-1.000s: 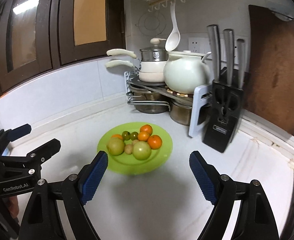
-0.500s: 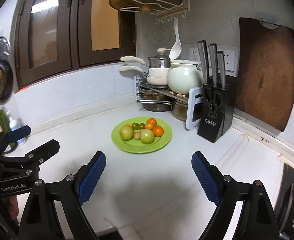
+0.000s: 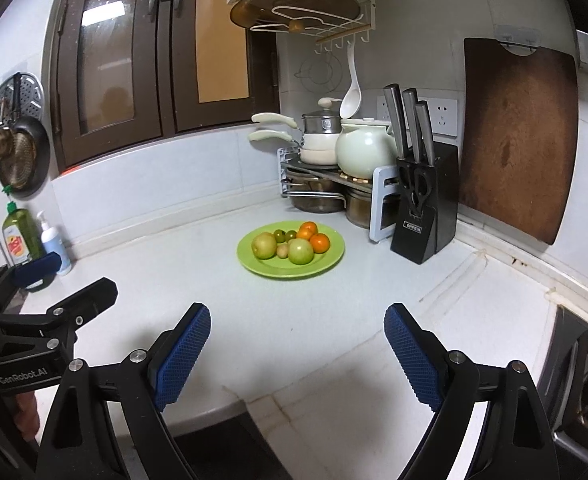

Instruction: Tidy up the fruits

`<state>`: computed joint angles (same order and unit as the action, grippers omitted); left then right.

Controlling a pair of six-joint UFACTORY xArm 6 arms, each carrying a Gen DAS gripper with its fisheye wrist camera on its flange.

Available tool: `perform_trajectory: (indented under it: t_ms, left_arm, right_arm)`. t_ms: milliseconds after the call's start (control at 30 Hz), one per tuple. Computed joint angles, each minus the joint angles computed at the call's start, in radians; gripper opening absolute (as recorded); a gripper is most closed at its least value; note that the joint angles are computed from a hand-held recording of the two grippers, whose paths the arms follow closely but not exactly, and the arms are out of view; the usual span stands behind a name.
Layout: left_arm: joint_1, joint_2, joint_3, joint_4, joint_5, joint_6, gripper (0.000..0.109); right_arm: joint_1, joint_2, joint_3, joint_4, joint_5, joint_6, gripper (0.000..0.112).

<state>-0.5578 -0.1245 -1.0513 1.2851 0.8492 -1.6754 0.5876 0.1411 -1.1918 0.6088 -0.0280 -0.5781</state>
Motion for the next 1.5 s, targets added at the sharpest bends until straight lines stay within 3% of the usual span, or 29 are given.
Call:
perform_trajectory:
  t_ms: [700,1500]
  left_arm:
    - [-0.053,-0.002,-0.005,-0.002,0.045,-0.019,0.103]
    - [-0.053,0.000,-0.012,-0.019,0.044,-0.002,0.103]
  right_arm:
    - [0.007,-0.052,0.051,0.159,0.007,-0.148,0.089]
    - [0.009,-0.056,0.057,0.176,0.000,-0.160,0.089]
